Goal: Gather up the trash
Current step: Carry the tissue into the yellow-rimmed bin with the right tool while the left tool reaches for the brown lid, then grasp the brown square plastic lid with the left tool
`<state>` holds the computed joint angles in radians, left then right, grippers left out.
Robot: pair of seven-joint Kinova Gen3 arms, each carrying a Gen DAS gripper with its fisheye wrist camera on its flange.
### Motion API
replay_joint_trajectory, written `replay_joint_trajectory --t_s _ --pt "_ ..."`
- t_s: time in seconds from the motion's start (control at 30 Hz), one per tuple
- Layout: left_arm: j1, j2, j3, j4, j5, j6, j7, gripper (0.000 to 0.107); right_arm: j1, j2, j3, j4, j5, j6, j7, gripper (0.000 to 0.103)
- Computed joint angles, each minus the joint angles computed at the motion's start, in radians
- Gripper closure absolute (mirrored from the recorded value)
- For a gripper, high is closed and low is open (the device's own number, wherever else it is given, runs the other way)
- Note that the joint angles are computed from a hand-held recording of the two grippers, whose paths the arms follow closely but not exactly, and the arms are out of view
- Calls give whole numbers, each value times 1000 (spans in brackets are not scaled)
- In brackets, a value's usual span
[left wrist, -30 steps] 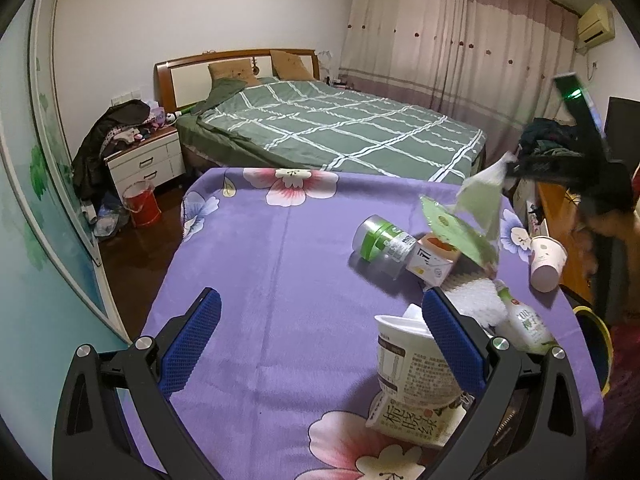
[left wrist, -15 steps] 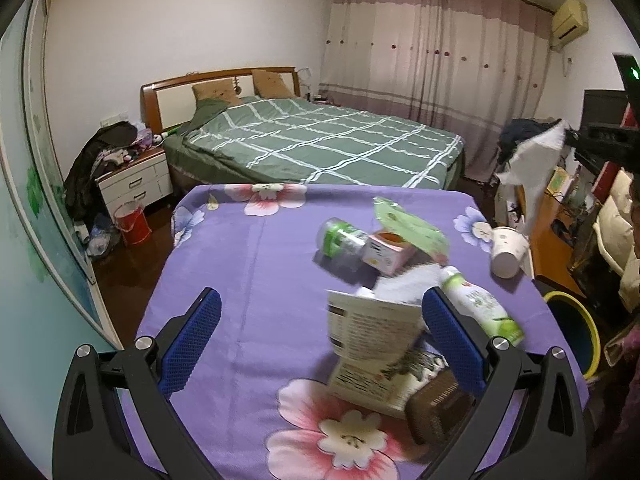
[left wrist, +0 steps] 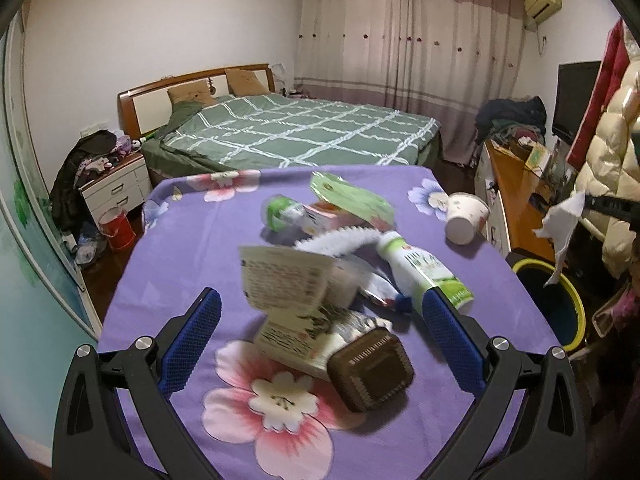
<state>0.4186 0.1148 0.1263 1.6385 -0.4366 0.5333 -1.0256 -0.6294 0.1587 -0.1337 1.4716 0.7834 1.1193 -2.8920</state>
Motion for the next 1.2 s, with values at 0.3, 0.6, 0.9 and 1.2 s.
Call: replay_joint_trajectory --t_s 0.3,0.6,0.9,1.2 --pt "55 27 7 -5 -46 54 51 8 65 -31 10 160 -73 -85 -95 80" --pt "110 94 -12 -14 -83 94 104 8 51 -54 -30 231 -29 -173 -177 71" --pt "151 171 -47 -40 -96 114 152 8 24 -60 -48 243 -4 -216 -201 65" --pt "136 229 -53 -90 -2 129 90 22 30 -59 -43 255 -18 -252 -197 65"
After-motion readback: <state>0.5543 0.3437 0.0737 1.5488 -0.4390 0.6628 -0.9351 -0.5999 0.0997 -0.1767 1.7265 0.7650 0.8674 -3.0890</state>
